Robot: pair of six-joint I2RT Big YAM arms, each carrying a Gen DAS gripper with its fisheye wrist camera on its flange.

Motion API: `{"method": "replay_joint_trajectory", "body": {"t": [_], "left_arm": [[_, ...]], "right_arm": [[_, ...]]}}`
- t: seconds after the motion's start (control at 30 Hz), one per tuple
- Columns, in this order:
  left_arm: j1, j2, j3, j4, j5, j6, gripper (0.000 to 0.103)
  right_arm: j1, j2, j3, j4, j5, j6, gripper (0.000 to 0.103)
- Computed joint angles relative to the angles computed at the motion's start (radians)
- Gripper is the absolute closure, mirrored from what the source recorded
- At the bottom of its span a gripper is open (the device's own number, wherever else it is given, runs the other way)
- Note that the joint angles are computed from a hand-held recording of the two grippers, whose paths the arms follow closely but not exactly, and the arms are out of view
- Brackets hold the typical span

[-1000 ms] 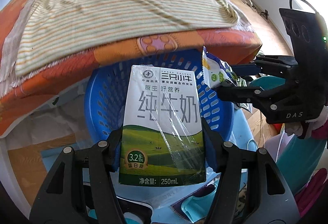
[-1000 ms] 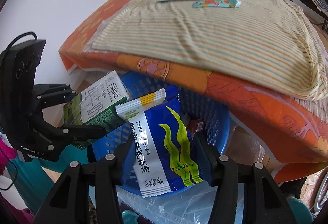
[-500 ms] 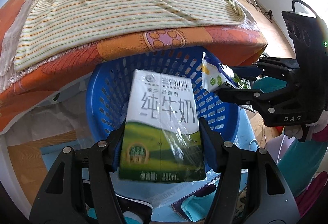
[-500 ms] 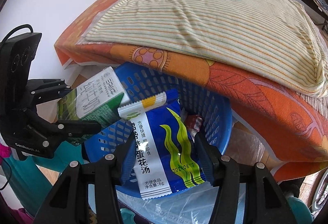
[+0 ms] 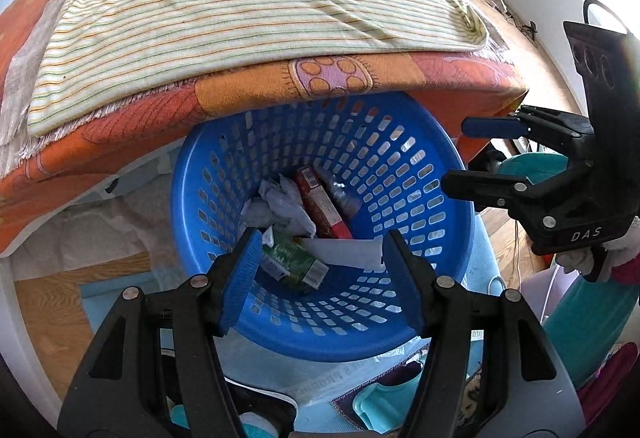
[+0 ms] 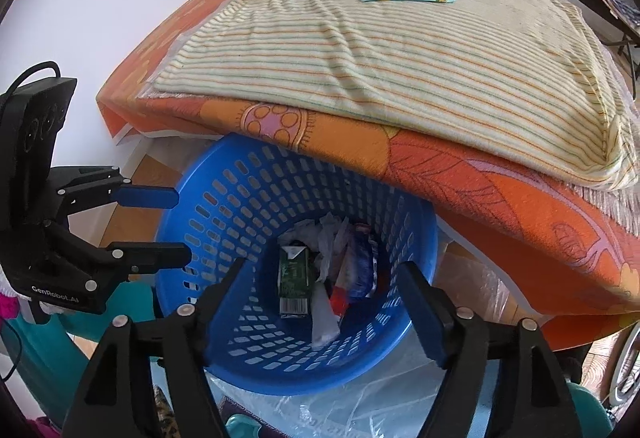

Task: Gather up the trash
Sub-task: 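Move both tools back over the bed toward the plastic bottle and tube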

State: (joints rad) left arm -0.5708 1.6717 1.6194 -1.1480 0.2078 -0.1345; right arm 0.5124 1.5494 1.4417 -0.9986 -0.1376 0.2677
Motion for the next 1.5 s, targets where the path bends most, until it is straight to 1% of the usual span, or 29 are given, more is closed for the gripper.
{"method": "replay_joint_trajectory", "body": {"t": [0.03, 0.3, 0.53, 0.7, 0.9, 1.17, 1.3, 1.4, 1.47, 1.5], "left_arm": [[0.000, 0.000, 0.001, 0.000, -0.001, -0.001, 0.039], [0.001, 0.000, 0.001, 0.001, -0.002, -0.005, 0.039], [0.007, 0.009, 0.025, -0.002, 0.004, -0.003, 0.038], [0.016, 0.016, 0.060, 0.004, 0.013, -0.005, 0.038], [0.033, 0.048, 0.150, -0.002, 0.012, 0.003, 0.038], [0.059, 0.150, 0.357, -0.040, -0.004, 0.037, 0.038], [0.068, 0.234, 0.512, -0.082, -0.008, 0.043, 0.038], [0.071, 0.310, 0.652, -0.134, -0.013, 0.059, 0.038], [0.076, 0.384, 0.786, -0.182, -0.020, 0.071, 0.037], [0.077, 0.408, 0.828, -0.199, -0.024, 0.073, 0.036]], "right_arm": [[-0.001, -0.003, -0.002, 0.002, 0.004, 0.001, 0.019], [-0.006, -0.016, -0.006, 0.007, 0.027, 0.005, 0.015], [-0.010, -0.025, -0.001, 0.015, 0.033, 0.013, 0.014], [-0.026, -0.040, -0.003, 0.039, 0.016, 0.034, 0.014], [-0.040, -0.046, 0.013, 0.054, 0.023, 0.050, 0.014], [-0.074, -0.033, 0.062, 0.066, 0.024, 0.068, 0.014], [-0.091, -0.015, 0.101, 0.069, 0.026, 0.068, 0.014], [-0.098, 0.000, 0.127, 0.069, 0.028, 0.061, 0.014], [-0.102, 0.010, 0.140, 0.070, 0.028, 0.056, 0.014], [-0.106, 0.018, 0.149, 0.067, 0.027, 0.053, 0.014]]}}
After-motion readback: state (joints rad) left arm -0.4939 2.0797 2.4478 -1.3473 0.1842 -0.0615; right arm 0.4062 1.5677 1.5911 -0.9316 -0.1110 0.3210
